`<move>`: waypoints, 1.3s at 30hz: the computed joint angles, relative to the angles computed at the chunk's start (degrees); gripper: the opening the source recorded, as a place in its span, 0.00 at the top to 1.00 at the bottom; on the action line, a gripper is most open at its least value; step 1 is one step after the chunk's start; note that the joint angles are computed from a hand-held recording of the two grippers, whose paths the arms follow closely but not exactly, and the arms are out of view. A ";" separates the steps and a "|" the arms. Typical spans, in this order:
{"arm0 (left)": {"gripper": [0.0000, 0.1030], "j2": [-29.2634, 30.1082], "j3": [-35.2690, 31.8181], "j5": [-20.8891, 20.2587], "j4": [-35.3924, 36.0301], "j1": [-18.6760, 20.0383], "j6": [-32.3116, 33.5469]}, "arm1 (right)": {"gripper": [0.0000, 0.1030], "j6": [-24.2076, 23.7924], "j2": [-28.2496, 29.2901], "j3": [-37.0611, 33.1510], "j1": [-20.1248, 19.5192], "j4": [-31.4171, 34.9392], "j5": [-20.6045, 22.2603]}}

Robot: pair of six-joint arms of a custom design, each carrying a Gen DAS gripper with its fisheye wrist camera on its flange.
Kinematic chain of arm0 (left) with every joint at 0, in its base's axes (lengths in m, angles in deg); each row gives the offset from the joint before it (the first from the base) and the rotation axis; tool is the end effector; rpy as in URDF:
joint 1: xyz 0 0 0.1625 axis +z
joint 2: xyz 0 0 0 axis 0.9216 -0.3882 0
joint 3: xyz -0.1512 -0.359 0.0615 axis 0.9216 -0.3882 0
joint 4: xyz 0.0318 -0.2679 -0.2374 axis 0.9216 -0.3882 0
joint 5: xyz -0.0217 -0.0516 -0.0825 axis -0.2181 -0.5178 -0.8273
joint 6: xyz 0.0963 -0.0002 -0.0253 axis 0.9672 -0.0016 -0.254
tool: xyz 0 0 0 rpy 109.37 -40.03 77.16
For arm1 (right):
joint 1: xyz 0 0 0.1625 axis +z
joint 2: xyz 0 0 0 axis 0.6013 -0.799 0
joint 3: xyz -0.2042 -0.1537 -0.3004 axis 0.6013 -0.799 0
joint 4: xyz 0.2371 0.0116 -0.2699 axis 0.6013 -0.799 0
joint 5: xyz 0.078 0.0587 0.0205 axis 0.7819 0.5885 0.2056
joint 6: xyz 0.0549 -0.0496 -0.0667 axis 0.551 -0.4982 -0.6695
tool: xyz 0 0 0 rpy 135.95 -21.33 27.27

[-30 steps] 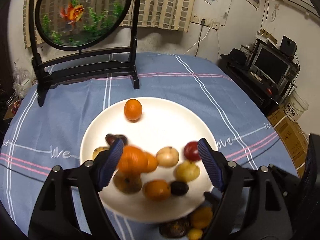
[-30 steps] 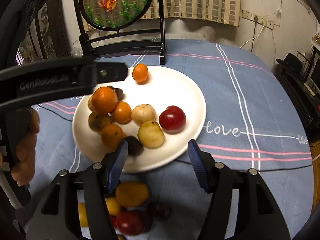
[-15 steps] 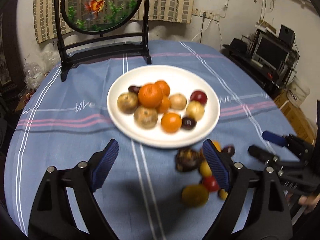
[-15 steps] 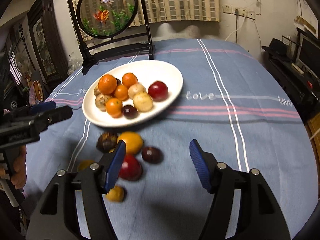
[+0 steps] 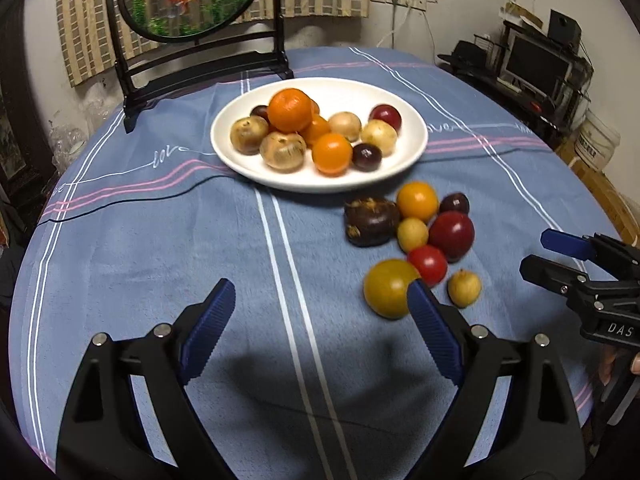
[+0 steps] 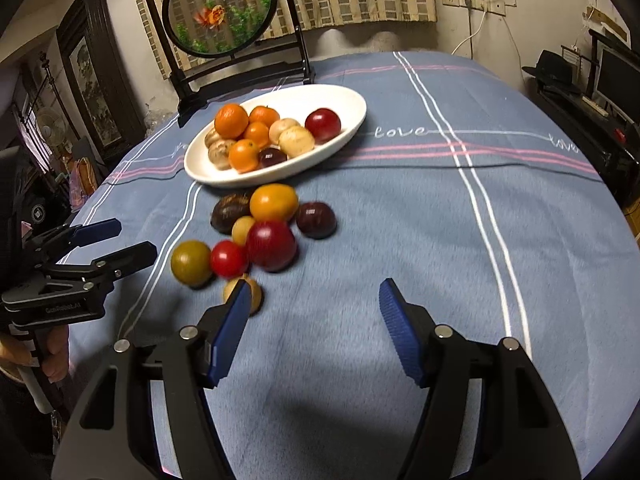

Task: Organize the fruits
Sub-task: 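Move both grippers back over the remaining fruits, open, then grasp the green-yellow citrus with the left gripper while the right grasps a small yellow fruit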

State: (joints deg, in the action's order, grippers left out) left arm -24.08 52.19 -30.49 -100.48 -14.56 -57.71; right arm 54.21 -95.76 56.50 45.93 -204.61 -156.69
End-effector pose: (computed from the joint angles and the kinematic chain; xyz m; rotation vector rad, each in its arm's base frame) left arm -0.1825 -0.5466 0.0057 1.0486 2.3718 -0.5159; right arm 0.0402 -0.4337 0.1361 0.0789 -2.3619 0.9834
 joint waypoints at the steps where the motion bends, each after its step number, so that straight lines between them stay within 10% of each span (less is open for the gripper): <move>1: 0.13 0.16 0.06 -0.10 0.33 0.00 0.24 | 0.35 0.09 0.02 0.27 -0.22 -0.13 0.32; 13: 0.14 4.34 -3.54 -1.24 4.59 0.60 0.65 | 0.35 0.28 -0.27 0.75 -1.59 1.03 2.43; 19: 0.61 5.23 -5.05 -4.61 5.89 1.14 1.54 | 0.35 -0.61 -0.13 0.15 -1.11 2.39 2.15; 35: 0.61 -0.19 -0.19 -4.52 0.82 3.27 0.97 | 0.35 -5.37 5.75 -7.67 4.11 10.02 -4.12; 39: 0.61 -0.80 0.59 -4.85 1.02 3.63 0.86 | 0.52 -5.18 6.97 -10.00 4.98 12.58 -6.57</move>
State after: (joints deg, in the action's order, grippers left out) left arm -24.88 52.77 -35.34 -99.46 -10.92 -56.85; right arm 49.03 -88.78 46.50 50.91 -192.03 -163.26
